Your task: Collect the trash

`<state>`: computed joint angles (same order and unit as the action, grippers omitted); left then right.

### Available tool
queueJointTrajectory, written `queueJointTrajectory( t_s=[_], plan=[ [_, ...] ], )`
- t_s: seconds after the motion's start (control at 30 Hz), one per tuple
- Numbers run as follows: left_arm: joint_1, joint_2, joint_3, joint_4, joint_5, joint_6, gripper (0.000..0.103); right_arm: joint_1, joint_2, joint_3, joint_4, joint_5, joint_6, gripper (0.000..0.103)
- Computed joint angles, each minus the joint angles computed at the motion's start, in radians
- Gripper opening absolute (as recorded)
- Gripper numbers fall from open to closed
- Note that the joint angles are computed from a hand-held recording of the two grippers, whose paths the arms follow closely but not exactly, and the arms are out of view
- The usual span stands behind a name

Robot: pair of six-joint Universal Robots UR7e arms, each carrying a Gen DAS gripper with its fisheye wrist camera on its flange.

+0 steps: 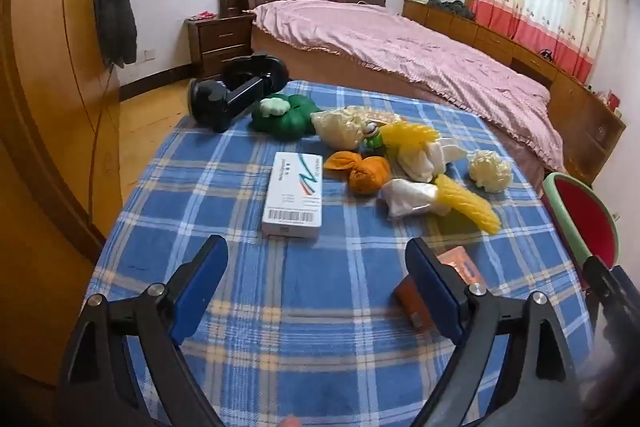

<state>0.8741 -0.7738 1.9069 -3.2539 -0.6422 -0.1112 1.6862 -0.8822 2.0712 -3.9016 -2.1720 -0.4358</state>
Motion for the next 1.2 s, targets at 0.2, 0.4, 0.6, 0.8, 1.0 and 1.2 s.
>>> queueJointTrajectory(
  t_s=[0.2,0.4,0.6,0.8,1.0,1.2],
  plan=[
    [-0.010,0.001,0.028,-0.016,0.032,0.009,0.091,0.004,-0.003,0.004,-0.002,-0.002,0.001,0.103],
    [-0.012,-0.003,-0.004,0.077,0.054,-0.030,0.091,0.005,-0.002,0.005,-0.007,-0.001,-0.002,0.103],
    [-0.011,-0.001,-0.005,0.085,0.060,-0.038,0.091,0.000,-0.003,0.003,-0.005,0.001,-0.003,0.103],
    [-0.010,0.001,-0.008,0.086,0.059,-0.036,0.091,-0.002,-0.004,0.002,-0.002,0.003,-0.003,0.103],
    [-0.010,0.005,-0.011,0.083,0.058,-0.026,0.091,-0.003,-0.005,0.002,0.002,0.004,0.000,0.103],
    [-0.010,0.004,-0.010,0.085,0.058,-0.029,0.091,-0.002,-0.006,0.001,0.005,0.002,0.001,0.103]
  ],
)
